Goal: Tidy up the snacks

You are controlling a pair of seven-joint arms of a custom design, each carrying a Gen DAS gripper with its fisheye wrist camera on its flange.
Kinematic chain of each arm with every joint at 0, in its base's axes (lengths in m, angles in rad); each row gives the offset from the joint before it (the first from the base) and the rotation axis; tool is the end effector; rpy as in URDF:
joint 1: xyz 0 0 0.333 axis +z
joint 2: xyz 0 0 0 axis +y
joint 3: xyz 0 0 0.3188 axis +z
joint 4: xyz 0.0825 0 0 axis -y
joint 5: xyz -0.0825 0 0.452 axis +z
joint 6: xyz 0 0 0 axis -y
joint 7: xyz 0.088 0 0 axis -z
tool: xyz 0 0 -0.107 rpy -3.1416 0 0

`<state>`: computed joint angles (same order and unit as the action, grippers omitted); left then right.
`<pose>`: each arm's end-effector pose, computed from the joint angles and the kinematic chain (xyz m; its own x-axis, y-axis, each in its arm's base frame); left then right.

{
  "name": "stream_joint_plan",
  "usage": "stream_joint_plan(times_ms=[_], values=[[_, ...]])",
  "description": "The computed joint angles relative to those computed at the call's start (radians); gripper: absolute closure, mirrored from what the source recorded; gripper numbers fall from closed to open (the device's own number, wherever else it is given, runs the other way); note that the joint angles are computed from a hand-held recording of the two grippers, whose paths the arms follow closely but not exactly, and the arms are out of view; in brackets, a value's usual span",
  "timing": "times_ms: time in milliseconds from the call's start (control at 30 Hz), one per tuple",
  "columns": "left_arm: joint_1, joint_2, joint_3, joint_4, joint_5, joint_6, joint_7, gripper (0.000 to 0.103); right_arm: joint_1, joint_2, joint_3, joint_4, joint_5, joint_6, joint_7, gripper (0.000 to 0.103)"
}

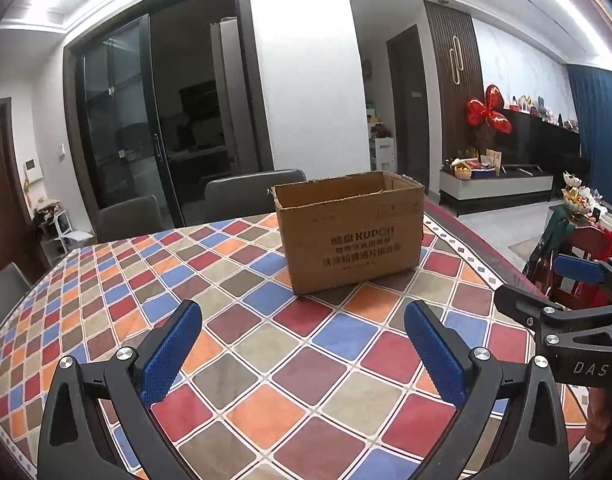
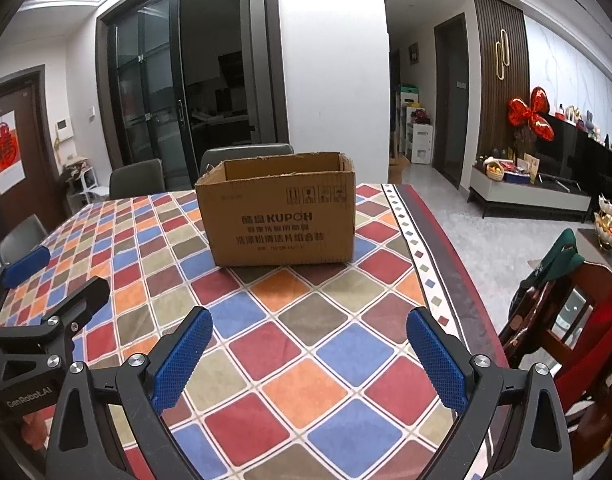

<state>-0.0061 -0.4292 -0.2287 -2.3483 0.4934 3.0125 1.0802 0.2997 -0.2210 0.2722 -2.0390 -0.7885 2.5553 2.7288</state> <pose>0.5056 -0.1711 0.5916 -0.1578 -0.9800 -0.1212 -0.4265 0.1783 -0.8867 0.4988 0.3473 0.6016 -0.0235 -0.9974 -0.0685 -0.5633 0.0698 -0.8233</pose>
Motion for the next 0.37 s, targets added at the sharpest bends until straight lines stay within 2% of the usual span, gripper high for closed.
stream_joint_plan(times_ms=[367], values=[[-0.008,0.006,0.007,-0.002,-0.011,0.003,0.008,0.0,0.004,0.006,-0.003,0.0,0.01,-0.003,-0.003,0.005]])
